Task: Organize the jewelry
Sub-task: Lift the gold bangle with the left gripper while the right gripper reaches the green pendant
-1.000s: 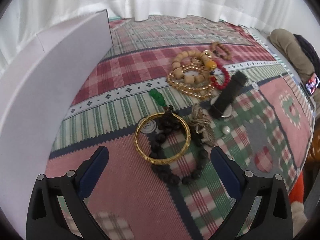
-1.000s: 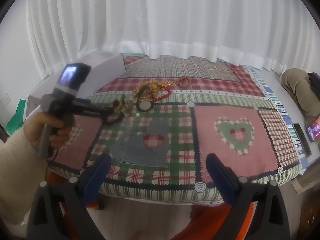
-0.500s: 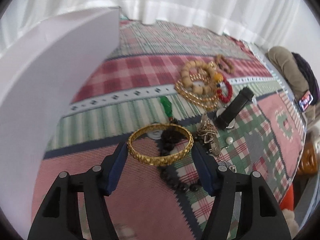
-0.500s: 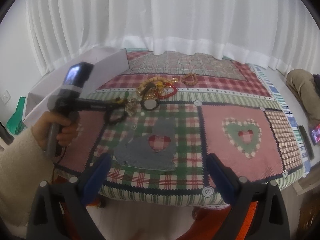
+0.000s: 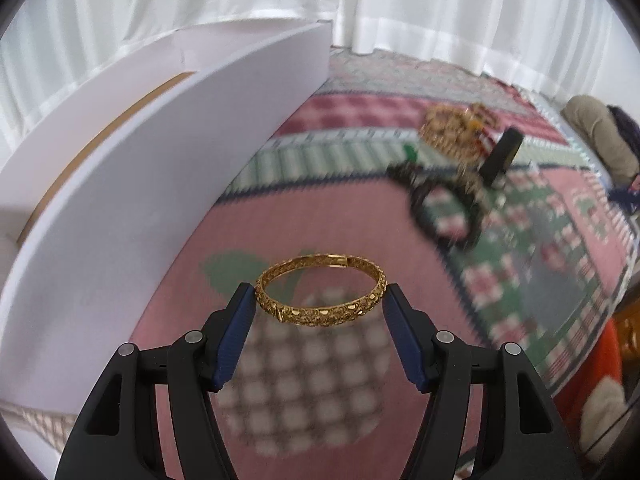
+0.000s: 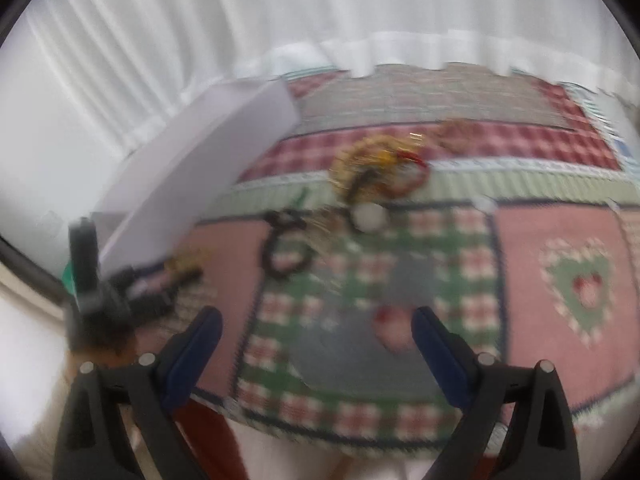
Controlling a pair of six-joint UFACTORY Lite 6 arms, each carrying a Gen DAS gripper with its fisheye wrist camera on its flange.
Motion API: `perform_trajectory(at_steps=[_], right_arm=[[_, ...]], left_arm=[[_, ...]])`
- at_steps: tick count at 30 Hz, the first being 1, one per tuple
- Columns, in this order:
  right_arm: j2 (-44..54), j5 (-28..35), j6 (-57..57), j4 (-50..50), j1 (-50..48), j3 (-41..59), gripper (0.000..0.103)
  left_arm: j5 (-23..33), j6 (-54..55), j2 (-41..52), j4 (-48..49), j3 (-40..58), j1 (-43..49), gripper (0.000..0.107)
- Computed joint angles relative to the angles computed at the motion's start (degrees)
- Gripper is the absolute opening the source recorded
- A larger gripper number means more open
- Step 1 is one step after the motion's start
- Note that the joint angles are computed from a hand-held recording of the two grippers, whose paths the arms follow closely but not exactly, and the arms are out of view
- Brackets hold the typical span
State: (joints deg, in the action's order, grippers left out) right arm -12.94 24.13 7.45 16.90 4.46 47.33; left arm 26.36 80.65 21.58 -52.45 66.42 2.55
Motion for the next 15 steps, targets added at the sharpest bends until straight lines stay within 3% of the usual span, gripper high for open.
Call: perform_trajectory(at_steps=[5, 7, 15], right_arm=[[27.53, 8.82, -13.46, 15.23, -0.66, 28.15, 0.097], [39.22, 11.33, -13.01, 16.02, -0.17, 40.15, 0.097], [74.89, 30.79, 3.13, -0.77, 3.56, 88.12, 0.076]], left_arm=[[-1.79, 1.08, 0.23, 0.99, -2.15, 1.09, 0.069], [-2.22, 1.42, 0.31, 1.5, -2.61, 1.5, 0.078], [-1.24, -0.38, 3.22, 2.26, -0.09, 2.51, 0.085]])
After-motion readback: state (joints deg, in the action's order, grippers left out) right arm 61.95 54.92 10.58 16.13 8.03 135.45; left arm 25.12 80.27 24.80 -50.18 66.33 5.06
